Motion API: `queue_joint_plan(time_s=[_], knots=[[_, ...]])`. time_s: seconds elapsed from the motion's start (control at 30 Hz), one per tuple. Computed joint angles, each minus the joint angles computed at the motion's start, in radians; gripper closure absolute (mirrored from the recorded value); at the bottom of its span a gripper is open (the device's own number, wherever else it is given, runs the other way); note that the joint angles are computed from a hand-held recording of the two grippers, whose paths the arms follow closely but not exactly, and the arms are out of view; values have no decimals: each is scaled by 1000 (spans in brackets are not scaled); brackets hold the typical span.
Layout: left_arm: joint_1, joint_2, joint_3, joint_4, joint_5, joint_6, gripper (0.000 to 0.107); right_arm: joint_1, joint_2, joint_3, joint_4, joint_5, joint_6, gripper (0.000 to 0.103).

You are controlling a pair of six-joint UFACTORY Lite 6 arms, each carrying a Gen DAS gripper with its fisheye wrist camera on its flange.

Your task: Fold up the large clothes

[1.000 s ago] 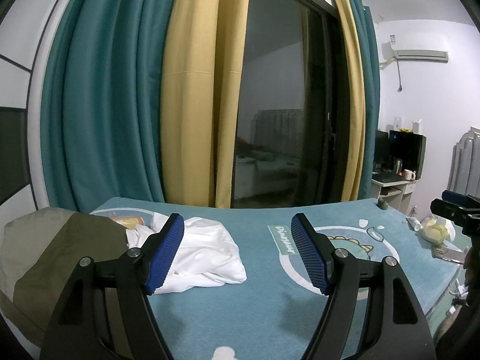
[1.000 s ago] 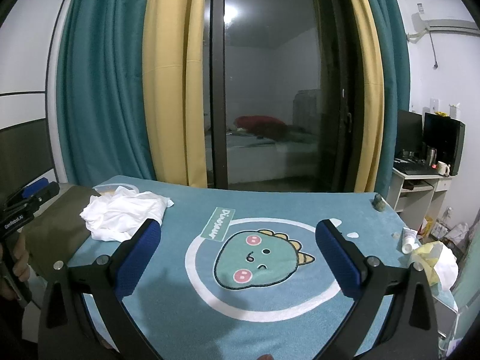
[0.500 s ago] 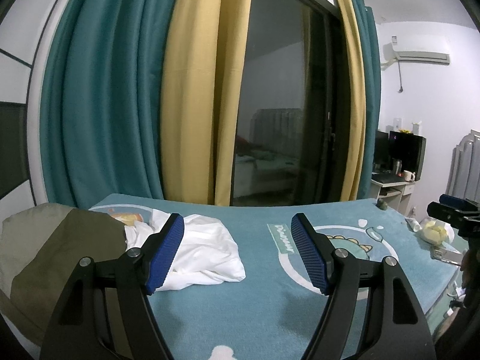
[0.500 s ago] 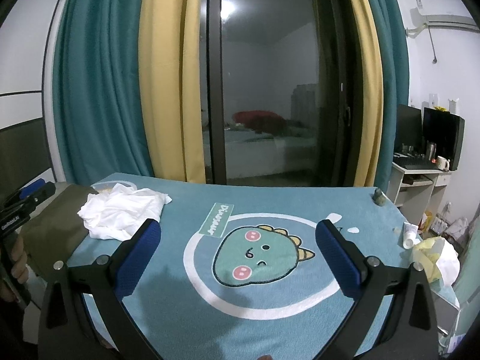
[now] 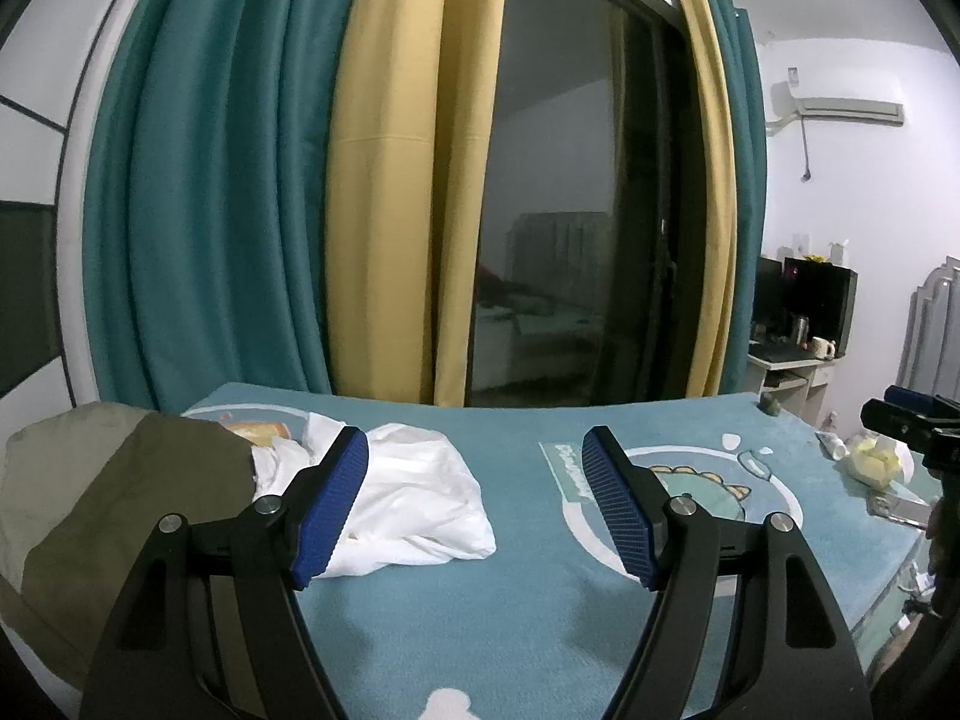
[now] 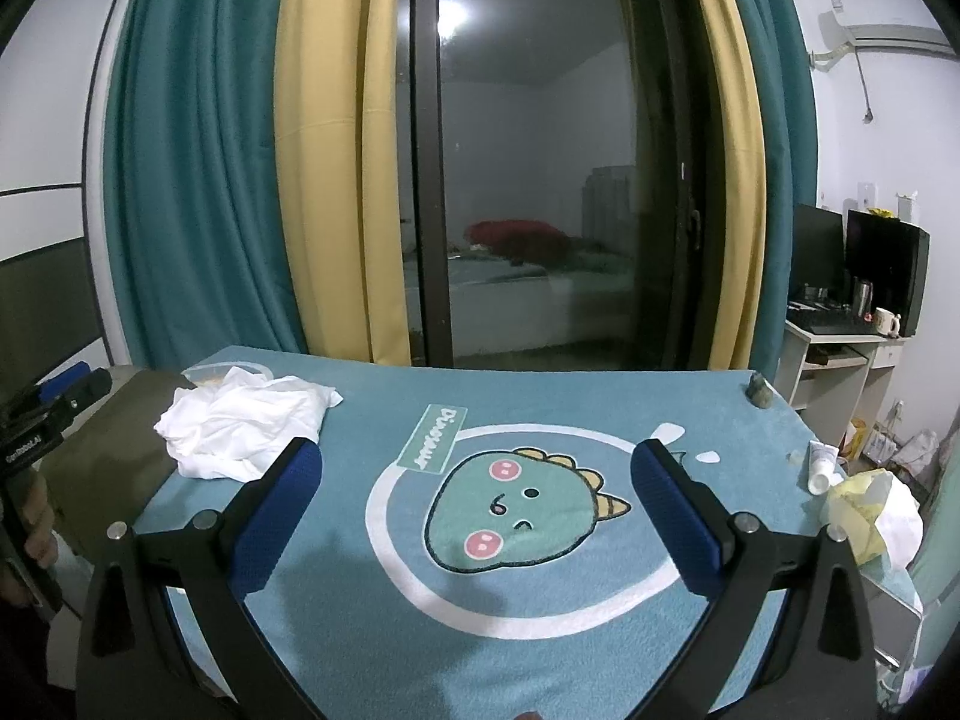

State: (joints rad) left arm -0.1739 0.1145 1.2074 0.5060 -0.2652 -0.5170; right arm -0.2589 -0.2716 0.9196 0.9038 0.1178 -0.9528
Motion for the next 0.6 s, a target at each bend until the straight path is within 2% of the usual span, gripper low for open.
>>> queue_joint_plan(time_s=[0.1,0.3,0.4,0.47,0.53,0.6], knots=[[-10,-13,-11,-12,12,13,30,3,-2,-3,2,-4,0,1],[-18,-26,-27,-5,-10,18,30,9,3,-18,166,-16,-165,1],[-34,-33,-32,-55,1,74,30,9,4,-18,165,-18,-163,1],[-38,-30,-31,-79,7,96,30,11,7,-16,103,-24,-101,1],[-51,-36,-39,-172,11,192,30,7,22,0,69,-18,-70,1],[-51,-25,-27,-173,10,197,30,8,27,2,81,-23,-87,1]])
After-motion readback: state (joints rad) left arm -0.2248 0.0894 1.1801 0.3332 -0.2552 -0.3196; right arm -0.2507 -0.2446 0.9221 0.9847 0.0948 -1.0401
